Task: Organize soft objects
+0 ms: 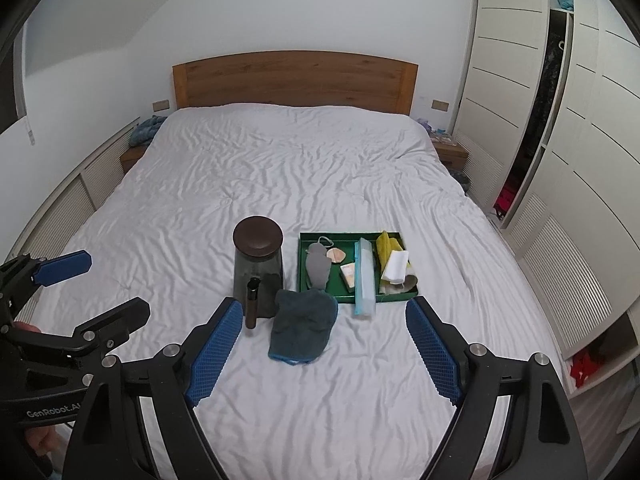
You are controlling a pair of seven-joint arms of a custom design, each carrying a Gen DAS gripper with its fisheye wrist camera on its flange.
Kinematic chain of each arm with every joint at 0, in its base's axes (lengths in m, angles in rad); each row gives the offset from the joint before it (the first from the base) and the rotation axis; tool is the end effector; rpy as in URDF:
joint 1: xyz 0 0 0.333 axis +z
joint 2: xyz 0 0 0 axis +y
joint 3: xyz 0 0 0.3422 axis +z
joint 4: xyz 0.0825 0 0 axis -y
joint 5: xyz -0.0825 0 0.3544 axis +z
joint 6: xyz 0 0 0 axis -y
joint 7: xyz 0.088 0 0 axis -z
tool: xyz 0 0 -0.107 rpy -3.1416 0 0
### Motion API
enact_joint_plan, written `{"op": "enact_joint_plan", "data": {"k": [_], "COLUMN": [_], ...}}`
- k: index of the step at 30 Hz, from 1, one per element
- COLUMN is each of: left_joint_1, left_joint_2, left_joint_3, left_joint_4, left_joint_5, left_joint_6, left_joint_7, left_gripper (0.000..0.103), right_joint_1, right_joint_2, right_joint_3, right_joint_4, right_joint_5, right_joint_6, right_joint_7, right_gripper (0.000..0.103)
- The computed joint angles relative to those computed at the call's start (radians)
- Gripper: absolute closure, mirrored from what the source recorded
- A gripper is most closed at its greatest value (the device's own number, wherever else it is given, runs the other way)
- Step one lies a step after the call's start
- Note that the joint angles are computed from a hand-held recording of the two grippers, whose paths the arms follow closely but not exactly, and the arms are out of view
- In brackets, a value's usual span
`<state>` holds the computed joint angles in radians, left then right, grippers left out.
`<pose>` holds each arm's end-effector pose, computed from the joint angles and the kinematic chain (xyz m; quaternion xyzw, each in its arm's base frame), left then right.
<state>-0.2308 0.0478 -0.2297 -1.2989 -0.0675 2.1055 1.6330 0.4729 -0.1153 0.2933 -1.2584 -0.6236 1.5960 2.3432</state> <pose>0.5052 -0.2482 0.8138 -0.4707 0.7997 -0.3300 0.1731 0.3558 0.2809 0.8643 -0.6094 0.6954 -0.3197 0.2070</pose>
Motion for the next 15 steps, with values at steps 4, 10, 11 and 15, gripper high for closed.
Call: {"op": "enact_joint_plan", "data": {"k": [4, 10, 11, 15], "left_joint_1": [0.001, 0.003, 0.004, 0.009], "left_joint_2": [0.003, 0.000, -0.003, -0.010], "left_joint_3": [0.000, 0.001, 0.002, 0.005], "left_joint_4": [0.008, -0.002, -0.010, -0.022], "left_joint_5": [0.002, 0.004, 0.002, -0.007], "left_joint_6": [-0.008, -0.005, -0.003, -0.007], "left_joint_7": [0.002, -0.002, -0.001, 0.006], "left_gripper": [0.019, 0.019, 0.019, 0.019], "right_joint_1": [-0.007, -0.011, -0.012, -0.014], "right_joint_2": [-0.003, -0.003, -0.003, -0.002], "right_joint_3": [-0.010, -0.010, -0.011, -0.013], "right_joint_4": [-0.008, -0.010, -0.011, -0.015], "right_joint_5": [0.014, 0.028, 0.031, 0.039], "right_joint_6": [0.014, 0.025, 0.026, 0.029], "right_joint_7": [-0.010, -0.020, -0.020, -0.026], "right_gripper": [0.018, 0.018, 0.018, 0.018]}}
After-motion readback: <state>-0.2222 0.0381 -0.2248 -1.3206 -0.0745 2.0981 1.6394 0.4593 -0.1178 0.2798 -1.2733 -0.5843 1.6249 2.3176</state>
